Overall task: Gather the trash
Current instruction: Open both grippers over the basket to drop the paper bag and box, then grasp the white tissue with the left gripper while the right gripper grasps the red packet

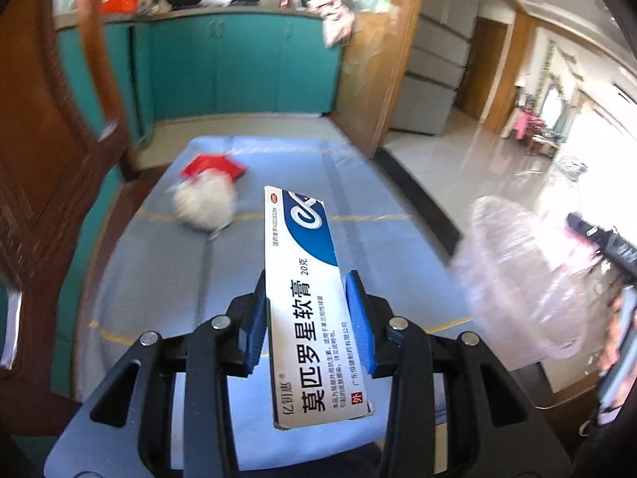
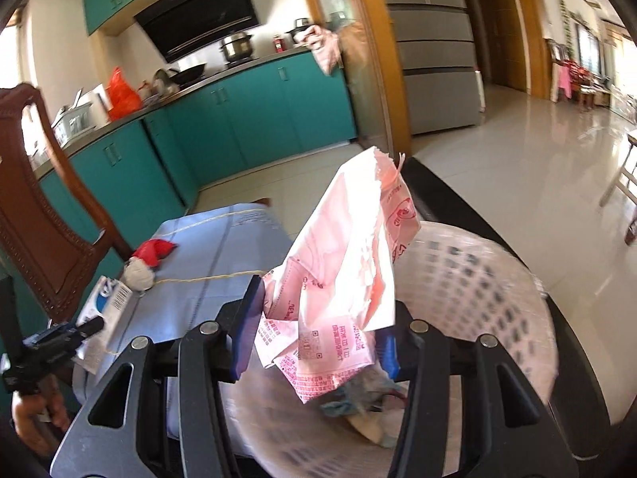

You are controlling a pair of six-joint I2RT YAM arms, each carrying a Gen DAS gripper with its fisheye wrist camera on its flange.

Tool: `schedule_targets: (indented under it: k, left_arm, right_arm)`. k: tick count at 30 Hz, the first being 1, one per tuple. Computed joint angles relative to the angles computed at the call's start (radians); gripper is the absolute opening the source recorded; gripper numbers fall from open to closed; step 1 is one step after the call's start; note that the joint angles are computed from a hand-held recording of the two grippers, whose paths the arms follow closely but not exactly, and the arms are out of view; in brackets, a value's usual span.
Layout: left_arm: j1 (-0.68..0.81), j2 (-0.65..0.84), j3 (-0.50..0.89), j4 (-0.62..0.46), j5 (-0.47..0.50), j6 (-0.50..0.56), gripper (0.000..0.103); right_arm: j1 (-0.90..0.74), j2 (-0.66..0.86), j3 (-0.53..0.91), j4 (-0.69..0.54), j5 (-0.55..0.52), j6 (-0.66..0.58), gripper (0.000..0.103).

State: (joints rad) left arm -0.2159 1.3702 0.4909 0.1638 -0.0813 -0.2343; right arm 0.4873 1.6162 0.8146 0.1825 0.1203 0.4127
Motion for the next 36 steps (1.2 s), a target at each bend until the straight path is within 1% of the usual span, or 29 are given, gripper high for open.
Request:
schedule_targets:
  k: [2,4,7,10,15,18,21,24,26,27,28,29,30,31,33,36]
  left_arm:
    - [-0.078,-0.005,0.046,-0.026,-0.006,-0.017,0.038]
    - [-0.158,0.029,0.106,-0.041,-0.006,-0.032,0.038]
    - [-0.264,0.124,0.206,-0.049,-0.002,-0.052,0.038]
    - [-0.358,0.249,0.313,-0.045,0.01,-0.054,0.038]
    - [-0.444,0.455,0.49,-0.064,0.062,-0.059,0.038]
    - [-0.475,0.531,0.563,-0.088,0.062,-0.06,0.038]
    - [-0.484,0.573,0.602,-0.101,0.063,-0.049,0.038]
    - [-0.487,0.606,0.631,-0.114,0.073,-0.038,0.04]
    - [-0.487,0.595,0.613,-0.112,0.058,-0.045,0.042]
    - [-0.477,0.591,0.602,-0.103,0.058,-0.044,0.046]
    - [-0.469,0.581,0.594,-0.097,0.055,-0.046,0.055]
    - [-0.463,0.563,0.572,-0.085,0.049,-0.048,0.063]
    - [-0.452,0.54,0.543,-0.066,0.034,-0.053,0.066]
    - [-0.439,0.522,0.52,-0.052,0.029,-0.054,0.067]
    - [-0.407,0.476,0.471,-0.03,0.004,-0.063,0.067]
    - [-0.352,0.403,0.397,-0.006,-0.068,-0.084,0.072]
  right_arm:
    - [-0.031,-0.024,-0.039,0.011,-0.008,-0.003,0.05]
    - [-0.054,-0.049,-0.076,0.022,-0.015,-0.008,0.05]
    - [-0.092,-0.083,-0.128,0.035,-0.021,-0.018,0.05]
    - [-0.134,-0.114,-0.168,0.048,-0.035,-0.018,0.05]
    - [-0.196,-0.155,-0.218,0.054,-0.058,-0.028,0.05]
    - [-0.22,-0.172,-0.242,0.055,-0.065,-0.032,0.05]
    - [-0.241,-0.173,-0.253,0.06,-0.075,-0.03,0.05]
    - [-0.236,-0.158,-0.246,0.063,-0.077,-0.028,0.05]
    - [-0.228,-0.137,-0.229,0.06,-0.077,-0.03,0.05]
    - [-0.228,-0.129,-0.219,0.057,-0.081,-0.032,0.052]
    - [-0.221,-0.115,-0.208,0.055,-0.075,-0.025,0.053]
    - [-0.217,-0.111,-0.203,0.053,-0.077,-0.021,0.055]
    - [-0.214,-0.1,-0.193,0.052,-0.081,-0.018,0.058]
    - [-0.214,-0.092,-0.181,0.045,-0.084,-0.017,0.059]
    - [-0.207,-0.077,-0.164,0.036,-0.08,-0.018,0.065]
    - [-0.195,-0.066,-0.146,0.023,-0.079,-0.03,0.074]
